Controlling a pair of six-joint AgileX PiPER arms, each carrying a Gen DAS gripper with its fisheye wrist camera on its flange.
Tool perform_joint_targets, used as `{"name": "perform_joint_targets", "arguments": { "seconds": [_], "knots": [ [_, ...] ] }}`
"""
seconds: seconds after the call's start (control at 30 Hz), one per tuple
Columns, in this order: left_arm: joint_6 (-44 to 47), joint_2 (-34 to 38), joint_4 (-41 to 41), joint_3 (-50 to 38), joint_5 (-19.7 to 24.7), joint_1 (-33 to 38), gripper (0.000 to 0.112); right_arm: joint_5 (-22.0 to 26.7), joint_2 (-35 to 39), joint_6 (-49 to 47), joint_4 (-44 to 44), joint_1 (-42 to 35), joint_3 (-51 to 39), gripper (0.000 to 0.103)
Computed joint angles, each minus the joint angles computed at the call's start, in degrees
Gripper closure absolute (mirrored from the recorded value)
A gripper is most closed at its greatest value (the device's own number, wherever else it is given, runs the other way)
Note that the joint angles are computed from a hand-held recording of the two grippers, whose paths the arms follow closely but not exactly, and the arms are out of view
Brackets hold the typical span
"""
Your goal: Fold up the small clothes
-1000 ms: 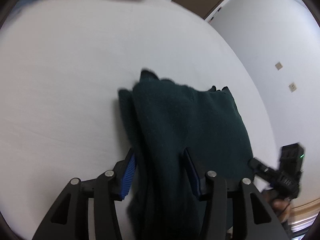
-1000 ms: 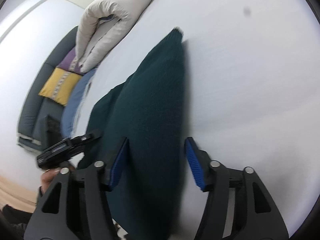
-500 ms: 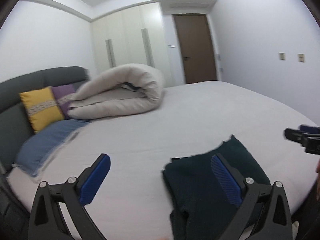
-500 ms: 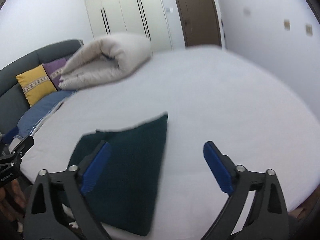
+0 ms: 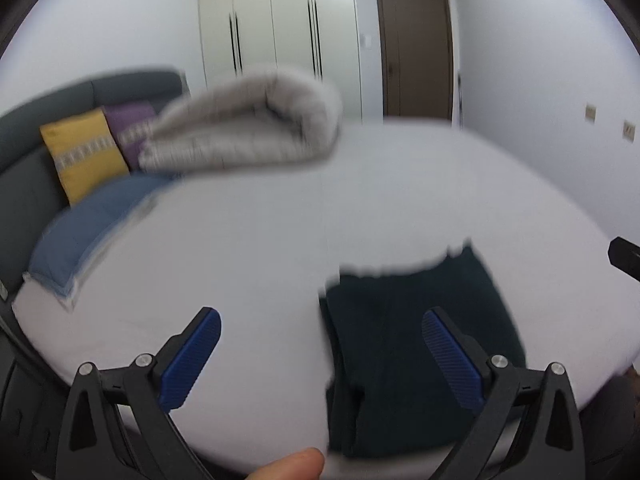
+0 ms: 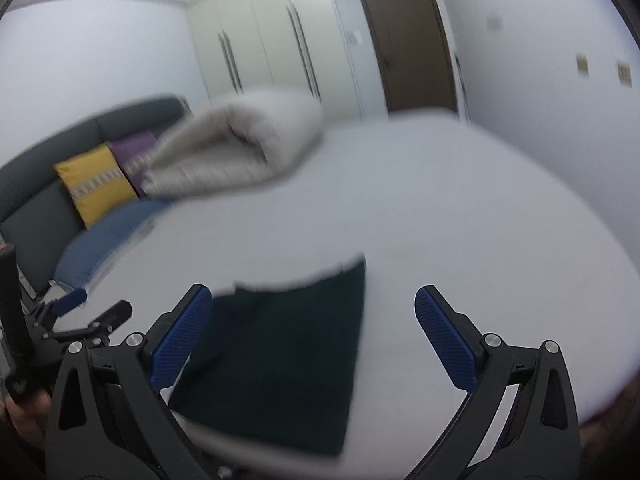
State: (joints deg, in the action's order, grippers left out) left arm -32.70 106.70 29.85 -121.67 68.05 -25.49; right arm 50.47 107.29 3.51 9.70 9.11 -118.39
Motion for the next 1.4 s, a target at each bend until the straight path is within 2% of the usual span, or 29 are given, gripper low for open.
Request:
{"name": "perform_joint_targets", "arguments": {
  "seconds": [0.1, 0.2, 0.47, 0.77, 0.87, 1.4],
  "knots": [
    [-0.2, 0.3, -3.0, 2.6, 0.7, 0.2, 0.009, 7.9, 4.3, 4.5, -2.7, 0.7, -5.0, 0.0],
    [-0.5, 0.8, -6.3, 4.9, 1.0, 0.4, 0.009, 10.3, 5.4, 6.3, -5.2, 1.5, -3.6, 0.0],
    [-2.2, 0.6, -9.0, 9.5, -0.7, 0.6, 0.009, 7.7, 4.5, 7.8, -9.9, 4.0, 4.1, 0.0],
    [-3.7, 0.6, -8.5, 11.7, -1.2, 1.4, 0.009, 4.7, 6.7, 8.1, -11.4, 5.7, 7.9, 0.0],
    [-3.4, 0.9, -8.8, 11.8, -1.3, 1.7, 0.009, 4.0, 7.6, 8.3, -12.4, 6.4, 8.2, 0.0],
    [-3.1, 1.3, -10.1, 13.3, -2.3, 3.0, 0.009, 6.5, 11.9, 6.9, -12.1, 7.1, 3.4, 0.0]
  ]
}}
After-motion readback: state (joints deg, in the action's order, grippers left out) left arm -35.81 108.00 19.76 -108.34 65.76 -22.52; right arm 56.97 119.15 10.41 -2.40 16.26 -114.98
